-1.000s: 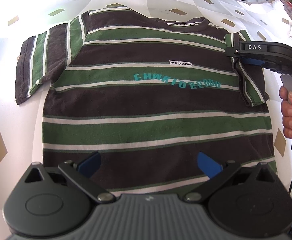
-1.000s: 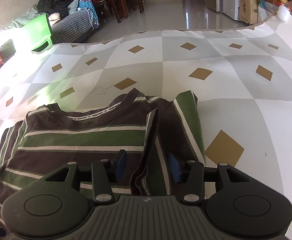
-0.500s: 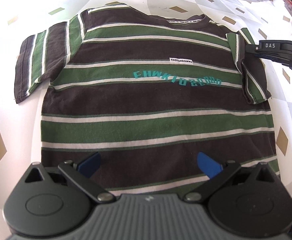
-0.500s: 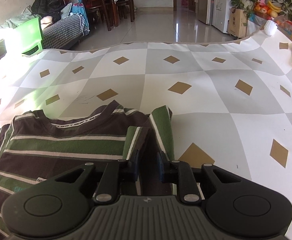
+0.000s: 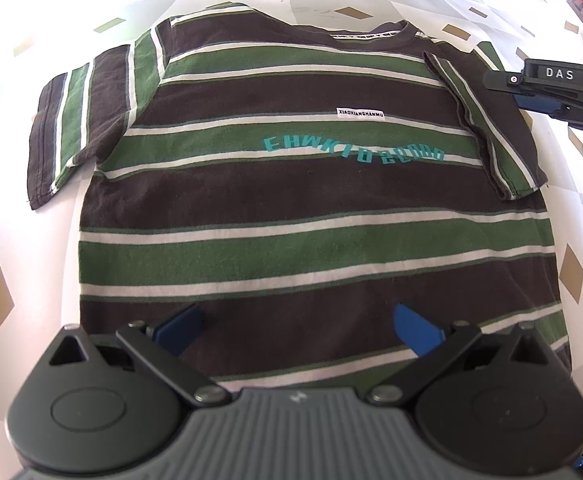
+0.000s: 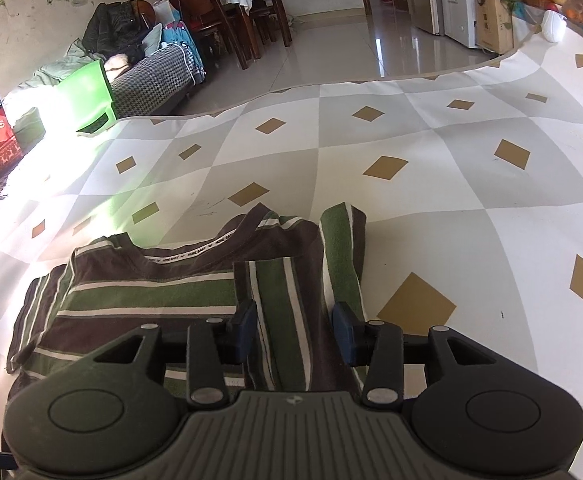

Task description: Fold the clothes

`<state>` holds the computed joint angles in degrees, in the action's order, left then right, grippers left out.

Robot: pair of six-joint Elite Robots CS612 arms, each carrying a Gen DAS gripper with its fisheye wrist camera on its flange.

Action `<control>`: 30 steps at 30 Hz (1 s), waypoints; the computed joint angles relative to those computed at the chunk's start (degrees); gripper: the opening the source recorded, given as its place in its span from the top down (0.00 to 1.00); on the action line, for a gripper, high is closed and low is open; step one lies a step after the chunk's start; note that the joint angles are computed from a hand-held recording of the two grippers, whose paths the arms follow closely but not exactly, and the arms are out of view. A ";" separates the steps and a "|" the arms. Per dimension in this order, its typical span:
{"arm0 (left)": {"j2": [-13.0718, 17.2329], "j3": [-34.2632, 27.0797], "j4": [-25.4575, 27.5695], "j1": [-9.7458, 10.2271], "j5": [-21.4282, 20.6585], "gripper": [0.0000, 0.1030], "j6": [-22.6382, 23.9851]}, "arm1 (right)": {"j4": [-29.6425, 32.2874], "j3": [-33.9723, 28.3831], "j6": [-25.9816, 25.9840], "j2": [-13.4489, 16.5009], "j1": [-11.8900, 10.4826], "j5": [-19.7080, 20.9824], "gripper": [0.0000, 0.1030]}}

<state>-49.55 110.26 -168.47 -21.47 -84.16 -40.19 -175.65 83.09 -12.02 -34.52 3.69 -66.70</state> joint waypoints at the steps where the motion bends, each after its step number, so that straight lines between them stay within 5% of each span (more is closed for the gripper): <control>1: -0.01 0.02 -0.03 0.04 -0.09 0.00 -0.09 | -0.07 0.07 -0.95 0.05 0.36 -0.59 0.58; 5: -0.09 0.08 -0.25 0.27 -0.83 0.00 -0.52 | -1.19 0.56 -6.18 0.21 1.83 -3.26 0.57; 10: -0.19 0.19 -0.51 0.46 -1.53 0.00 -0.99 | -9.36 1.62 -12.24 0.80 3.74 -11.18 0.57; 13: -0.23 0.25 -0.60 0.51 -1.68 0.00 -1.24 | -11.04 2.12 -14.61 0.68 3.58 -9.63 0.57; 16: -0.23 0.19 -0.49 0.51 -1.71 0.00 -1.32 | -6.05 1.95 -15.35 0.21 3.14 -5.94 0.58; 23: -0.31 0.28 -0.47 0.51 -1.75 0.00 -1.17 | -1.11 0.91 -15.56 0.77 3.30 -7.39 0.62; 30: -0.32 0.26 -0.49 0.56 -1.94 0.00 -1.33 | -2.72 0.93 -15.45 1.30 3.26 -9.35 0.72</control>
